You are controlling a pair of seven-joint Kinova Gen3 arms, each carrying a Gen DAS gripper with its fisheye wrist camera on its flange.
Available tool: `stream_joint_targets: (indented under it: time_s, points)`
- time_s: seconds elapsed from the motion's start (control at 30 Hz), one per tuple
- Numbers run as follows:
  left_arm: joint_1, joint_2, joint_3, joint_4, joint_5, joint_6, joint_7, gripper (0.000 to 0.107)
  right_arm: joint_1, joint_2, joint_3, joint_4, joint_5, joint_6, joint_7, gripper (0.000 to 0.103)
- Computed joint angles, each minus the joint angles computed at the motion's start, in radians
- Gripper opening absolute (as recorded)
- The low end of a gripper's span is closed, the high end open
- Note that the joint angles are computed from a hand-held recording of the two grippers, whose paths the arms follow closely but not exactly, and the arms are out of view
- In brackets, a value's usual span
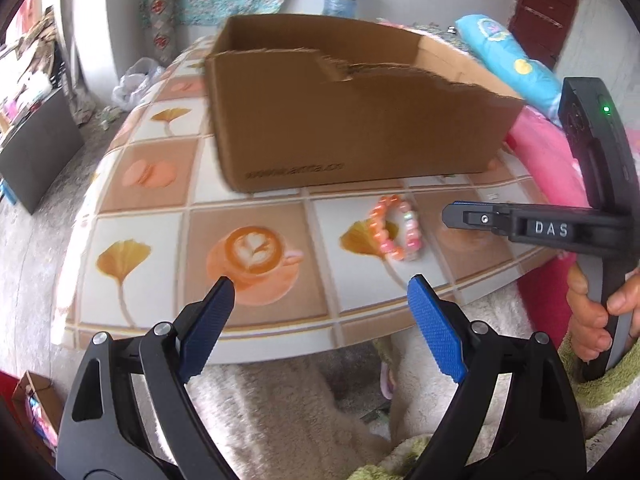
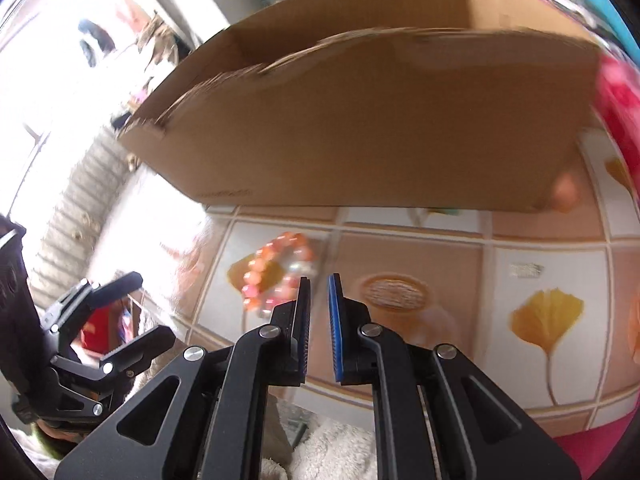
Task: Organize jewelry
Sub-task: 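Close the left tool on the pink bead bracelet while the right tool grasps the small silver charm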
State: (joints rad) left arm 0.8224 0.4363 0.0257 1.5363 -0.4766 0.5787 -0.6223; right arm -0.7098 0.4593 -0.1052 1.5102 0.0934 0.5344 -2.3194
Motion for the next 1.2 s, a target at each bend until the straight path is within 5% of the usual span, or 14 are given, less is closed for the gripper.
stream_joint_targets:
  time_s: [0.17,0.23,0.4,0.53,0.97,1.2]
  points:
    - [-0.001,0.018,0.020,0.001,-0.002,-0.134,-0.106,0.084,-0.001,-0.075,0.056,0.141,0.007,-0.105,-0.118,0.011]
    - [0.014,0.036,0.012,-0.021,0.000,-0.152,-0.144,0.075,0.005,-0.093,0.061,0.180,0.014,-0.127,-0.150,0.011]
    - [-0.014,0.104,0.052,-0.132,0.080,-0.074,-0.284,0.045,0.056,-0.114,0.035,0.231,0.005,-0.168,-0.155,0.011]
    - [-0.006,0.142,0.042,-0.195,0.119,-0.017,-0.346,0.036,0.071,-0.134,0.043,0.270,0.019,-0.202,-0.151,0.011]
    - [0.028,0.191,-0.005,-0.261,0.131,0.059,-0.367,0.025,0.170,-0.137,-0.003,0.317,-0.085,-0.275,-0.030,0.011]
    - [0.048,0.210,-0.016,-0.285,0.097,0.072,-0.368,0.023,0.051,-0.141,0.117,0.322,-0.007,-0.268,-0.098,0.011]
